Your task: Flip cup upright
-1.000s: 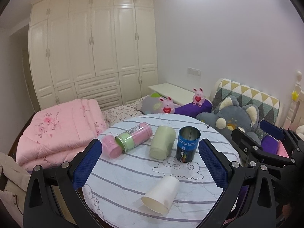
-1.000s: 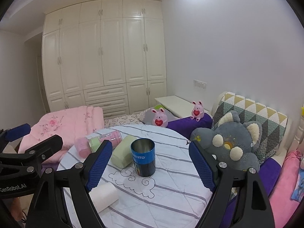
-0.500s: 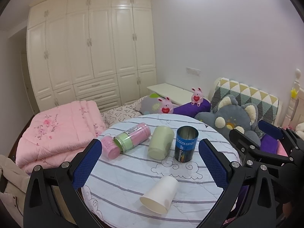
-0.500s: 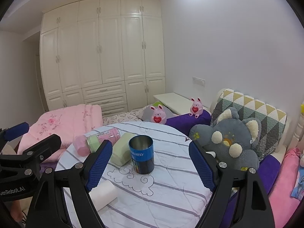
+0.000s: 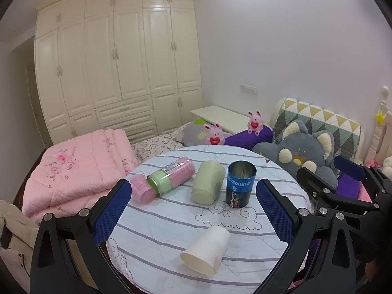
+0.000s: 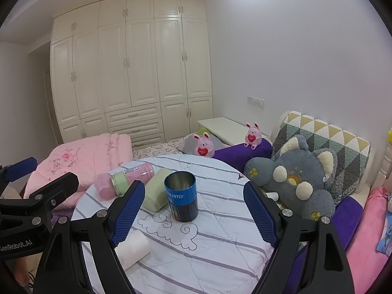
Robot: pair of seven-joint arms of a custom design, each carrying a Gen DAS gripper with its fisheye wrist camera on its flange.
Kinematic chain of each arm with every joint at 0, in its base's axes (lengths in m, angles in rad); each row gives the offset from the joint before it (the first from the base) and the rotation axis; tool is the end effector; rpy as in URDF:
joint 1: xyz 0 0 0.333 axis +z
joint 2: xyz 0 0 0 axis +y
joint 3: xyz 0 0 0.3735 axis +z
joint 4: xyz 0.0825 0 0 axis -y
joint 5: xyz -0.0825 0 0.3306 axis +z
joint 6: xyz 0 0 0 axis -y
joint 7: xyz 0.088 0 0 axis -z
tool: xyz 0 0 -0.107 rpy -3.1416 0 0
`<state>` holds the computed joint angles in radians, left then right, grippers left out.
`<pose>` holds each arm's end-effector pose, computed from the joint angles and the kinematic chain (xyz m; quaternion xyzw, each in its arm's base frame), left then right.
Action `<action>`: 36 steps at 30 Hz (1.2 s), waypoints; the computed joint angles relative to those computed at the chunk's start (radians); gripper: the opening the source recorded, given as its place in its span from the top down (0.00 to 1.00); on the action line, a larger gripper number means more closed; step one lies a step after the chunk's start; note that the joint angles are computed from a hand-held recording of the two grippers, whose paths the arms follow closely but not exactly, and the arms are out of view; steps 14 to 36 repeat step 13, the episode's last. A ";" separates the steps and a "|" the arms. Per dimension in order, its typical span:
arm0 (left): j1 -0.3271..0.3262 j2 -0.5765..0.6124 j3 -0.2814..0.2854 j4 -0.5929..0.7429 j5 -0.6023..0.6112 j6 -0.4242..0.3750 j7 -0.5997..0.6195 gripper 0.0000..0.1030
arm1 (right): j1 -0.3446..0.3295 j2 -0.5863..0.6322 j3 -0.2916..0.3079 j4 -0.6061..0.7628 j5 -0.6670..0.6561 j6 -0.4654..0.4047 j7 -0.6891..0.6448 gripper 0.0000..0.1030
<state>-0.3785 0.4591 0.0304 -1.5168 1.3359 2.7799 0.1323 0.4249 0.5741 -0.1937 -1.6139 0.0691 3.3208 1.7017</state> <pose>0.6419 -0.2841 0.5341 -0.5911 0.6086 -0.3497 0.3974 0.6943 0.1984 0.5178 -0.6295 0.5570 -0.3261 0.4325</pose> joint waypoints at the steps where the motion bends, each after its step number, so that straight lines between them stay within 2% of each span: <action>1: -0.001 0.000 0.000 0.000 -0.001 -0.004 0.000 0.00 | 0.000 0.000 0.000 0.000 0.001 -0.001 0.000 0.18; 36: -0.002 -0.002 0.000 -0.005 0.004 0.000 -0.002 0.00 | -0.011 0.004 0.012 0.006 -0.004 -0.016 0.009 0.18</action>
